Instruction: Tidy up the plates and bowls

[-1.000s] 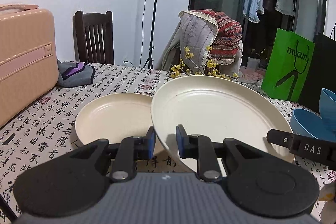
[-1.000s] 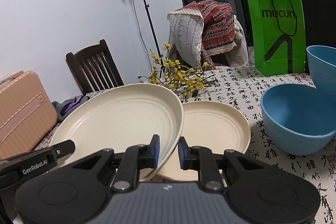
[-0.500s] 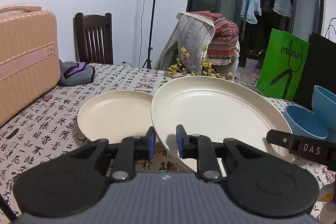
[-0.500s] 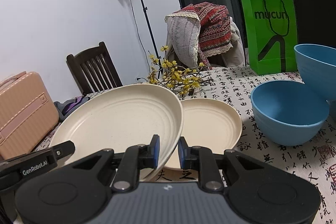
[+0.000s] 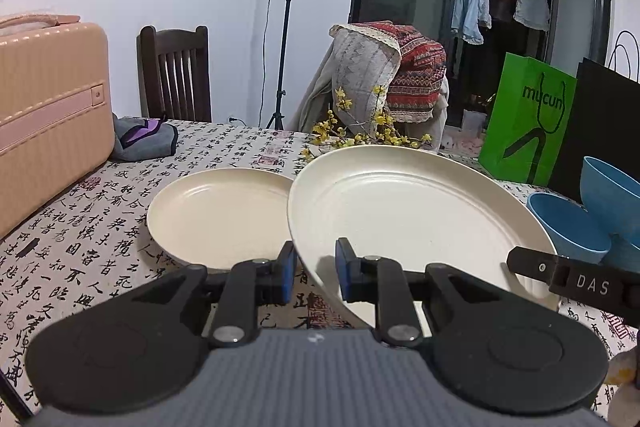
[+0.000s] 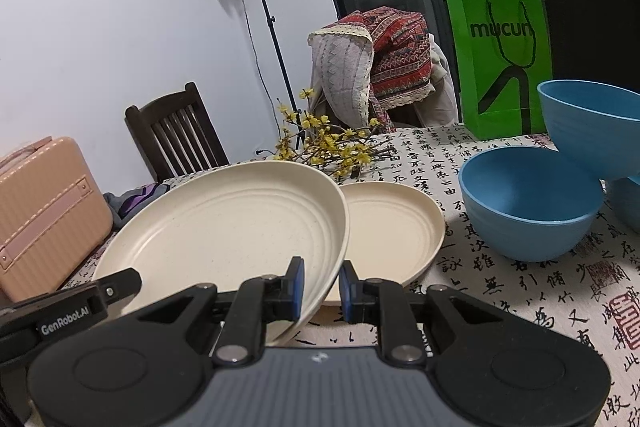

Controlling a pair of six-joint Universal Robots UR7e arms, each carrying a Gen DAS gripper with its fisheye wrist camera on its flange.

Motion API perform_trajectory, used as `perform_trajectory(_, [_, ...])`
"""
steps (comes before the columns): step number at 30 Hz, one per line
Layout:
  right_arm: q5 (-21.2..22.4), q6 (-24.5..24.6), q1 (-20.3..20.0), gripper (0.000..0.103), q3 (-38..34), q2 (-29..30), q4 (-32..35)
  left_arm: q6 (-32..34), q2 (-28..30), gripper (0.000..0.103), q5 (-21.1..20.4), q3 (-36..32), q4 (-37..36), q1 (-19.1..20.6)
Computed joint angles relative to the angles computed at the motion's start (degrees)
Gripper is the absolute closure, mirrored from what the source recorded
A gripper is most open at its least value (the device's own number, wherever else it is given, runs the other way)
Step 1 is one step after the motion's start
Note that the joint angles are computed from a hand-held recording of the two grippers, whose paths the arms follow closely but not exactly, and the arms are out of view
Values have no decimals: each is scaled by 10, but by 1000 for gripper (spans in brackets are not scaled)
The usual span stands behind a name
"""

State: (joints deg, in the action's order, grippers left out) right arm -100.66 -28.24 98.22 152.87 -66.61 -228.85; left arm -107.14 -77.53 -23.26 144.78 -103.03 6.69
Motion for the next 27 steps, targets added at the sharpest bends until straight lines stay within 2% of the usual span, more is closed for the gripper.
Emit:
perform_trajectory(10, [3, -2, -5, 85, 18, -27, 5, -30, 12, 82, -16, -9, 27, -23])
perform_trajectory(27, [26, -13, -34, 85, 49, -67, 5, -34, 35, 82, -35, -9, 6, -50])
